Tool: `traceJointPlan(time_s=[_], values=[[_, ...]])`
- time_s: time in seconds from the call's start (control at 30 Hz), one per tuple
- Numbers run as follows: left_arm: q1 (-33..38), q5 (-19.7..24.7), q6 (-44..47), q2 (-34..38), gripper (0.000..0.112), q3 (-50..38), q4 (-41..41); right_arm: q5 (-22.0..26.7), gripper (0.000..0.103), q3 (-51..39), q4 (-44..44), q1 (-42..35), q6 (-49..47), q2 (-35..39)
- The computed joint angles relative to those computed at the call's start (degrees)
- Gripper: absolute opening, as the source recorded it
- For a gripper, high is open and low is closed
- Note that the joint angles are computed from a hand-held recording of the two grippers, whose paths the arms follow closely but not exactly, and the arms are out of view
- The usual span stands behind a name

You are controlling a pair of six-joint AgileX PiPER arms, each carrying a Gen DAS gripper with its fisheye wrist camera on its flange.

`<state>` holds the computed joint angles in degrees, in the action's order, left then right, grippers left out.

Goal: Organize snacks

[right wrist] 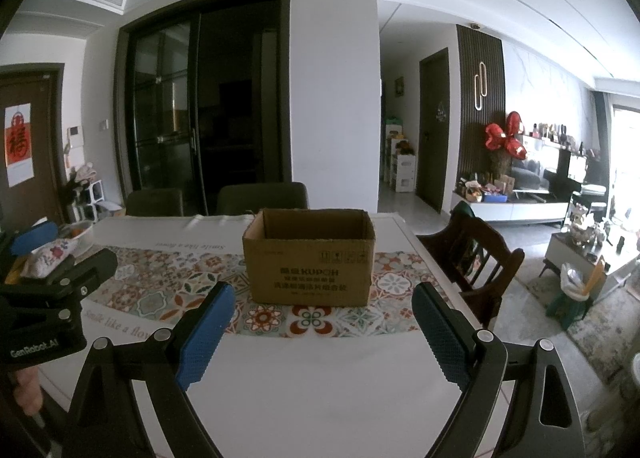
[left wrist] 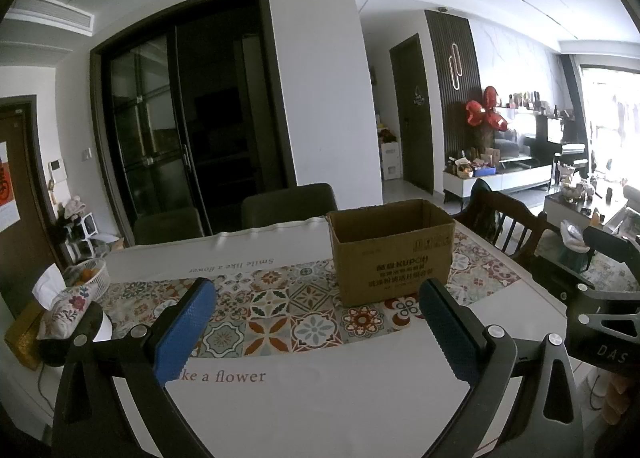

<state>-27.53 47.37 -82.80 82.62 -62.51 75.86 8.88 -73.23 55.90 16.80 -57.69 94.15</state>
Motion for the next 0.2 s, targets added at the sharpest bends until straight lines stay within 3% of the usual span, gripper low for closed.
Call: traceJointPlan(time_s=[0.2], values=[[0.0, -0.3, -1.6, 0.0, 0.103, 0.9, 1.3, 0.4, 0.091, -0.1, 0.0, -0.4, -0.1, 0.0]])
